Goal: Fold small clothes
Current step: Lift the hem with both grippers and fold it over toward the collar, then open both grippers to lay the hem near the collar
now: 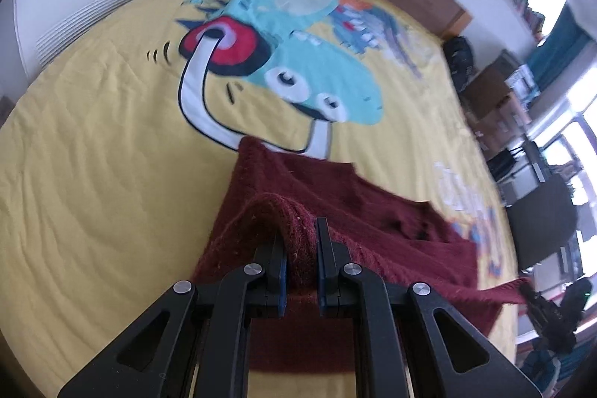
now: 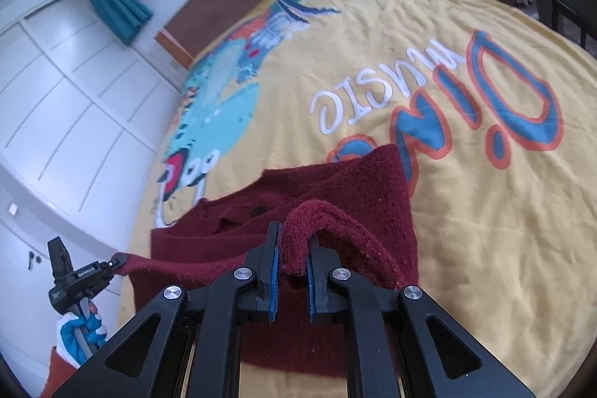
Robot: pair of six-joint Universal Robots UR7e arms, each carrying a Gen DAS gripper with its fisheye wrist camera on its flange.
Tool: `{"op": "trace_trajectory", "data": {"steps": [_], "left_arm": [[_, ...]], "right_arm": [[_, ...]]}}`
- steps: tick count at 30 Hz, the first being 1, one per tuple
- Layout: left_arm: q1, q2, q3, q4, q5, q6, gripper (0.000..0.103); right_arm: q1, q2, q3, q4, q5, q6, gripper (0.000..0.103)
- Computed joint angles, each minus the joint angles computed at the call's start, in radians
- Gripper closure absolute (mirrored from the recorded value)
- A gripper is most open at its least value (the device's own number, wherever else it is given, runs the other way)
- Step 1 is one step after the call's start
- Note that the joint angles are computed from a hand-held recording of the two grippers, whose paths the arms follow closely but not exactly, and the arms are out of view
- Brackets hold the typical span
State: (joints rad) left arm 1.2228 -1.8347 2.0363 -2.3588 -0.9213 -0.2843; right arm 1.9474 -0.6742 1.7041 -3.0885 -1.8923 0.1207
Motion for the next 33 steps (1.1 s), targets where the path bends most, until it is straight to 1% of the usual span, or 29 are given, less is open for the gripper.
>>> {"op": "trace_trajectory", "data": {"steps": [1, 5, 8, 10, 11, 12, 13, 15, 16, 18, 19, 21, 23, 24, 25, 27, 31, 33], "left_arm": [[0.026, 0.036, -0.016, -0.007, -0.002, 0.011, 0.094], [0.076, 0.124, -0.056, -0.006, 0.022, 0.035, 0.093], [0.092, 0.164, -0.068, -0.009, 0.05, 0.056, 0.092], [0.102, 0.187, -0.074, -0.02, 0.066, 0.081, 0.092], [0.107, 0.197, -0.074, -0.026, 0.07, 0.095, 0.092], [0.112, 0.205, -0.074, -0.033, 0.071, 0.108, 0.091], [0.112, 0.208, -0.073, -0.032, 0.072, 0.111, 0.089], [0.119, 0.217, -0.074, -0.035, 0.067, 0.116, 0.087], [0.122, 0.22, -0.074, -0.037, 0.065, 0.114, 0.087], [0.137, 0.224, -0.078, -0.045, 0.037, 0.102, 0.084], [0.14, 0.222, -0.082, -0.045, 0.023, 0.095, 0.081], [0.154, 0.214, -0.092, -0.051, -0.033, 0.086, 0.076], [0.152, 0.204, -0.103, -0.046, -0.056, 0.08, 0.074], [0.145, 0.199, -0.106, -0.042, -0.057, 0.078, 0.071], [0.138, 0.192, -0.107, -0.047, -0.058, 0.084, 0.066], [0.11, 0.176, -0.1, -0.067, -0.013, 0.093, 0.056], [0.072, 0.146, -0.086, -0.095, 0.014, 0.113, 0.055], [0.046, 0.138, -0.069, -0.101, 0.044, 0.136, 0.055]], "right_arm": [[-0.006, 0.02, -0.024, 0.015, -0.011, 0.007, 0.09], [-0.026, 0.075, -0.09, 0.052, -0.045, 0.021, 0.089], [-0.031, 0.109, -0.128, 0.07, -0.08, 0.026, 0.088], [-0.035, 0.126, -0.147, 0.075, -0.098, 0.03, 0.082], [-0.037, 0.135, -0.156, 0.075, -0.106, 0.029, 0.075], [-0.038, 0.145, -0.166, 0.073, -0.12, 0.029, 0.069], [-0.039, 0.152, -0.174, 0.069, -0.135, 0.03, 0.061], [-0.043, 0.16, -0.181, 0.064, -0.145, 0.034, 0.05], [-0.046, 0.161, -0.182, 0.067, -0.147, 0.039, 0.048], [-0.051, 0.158, -0.185, 0.076, -0.144, 0.046, 0.047], [-0.051, 0.156, -0.185, 0.079, -0.145, 0.044, 0.047], [-0.048, 0.15, -0.186, 0.076, -0.149, 0.034, 0.046], [-0.042, 0.138, -0.183, 0.062, -0.149, 0.026, 0.046], [-0.036, 0.133, -0.182, 0.055, -0.155, 0.02, 0.046], [-0.03, 0.127, -0.179, 0.044, -0.161, 0.007, 0.046], [-0.019, 0.118, -0.173, 0.026, -0.165, -0.011, 0.046], [0.007, 0.121, -0.165, 0.008, -0.168, -0.067, 0.045], [0.02, 0.137, -0.169, 0.014, -0.18, -0.11, 0.044]]}}
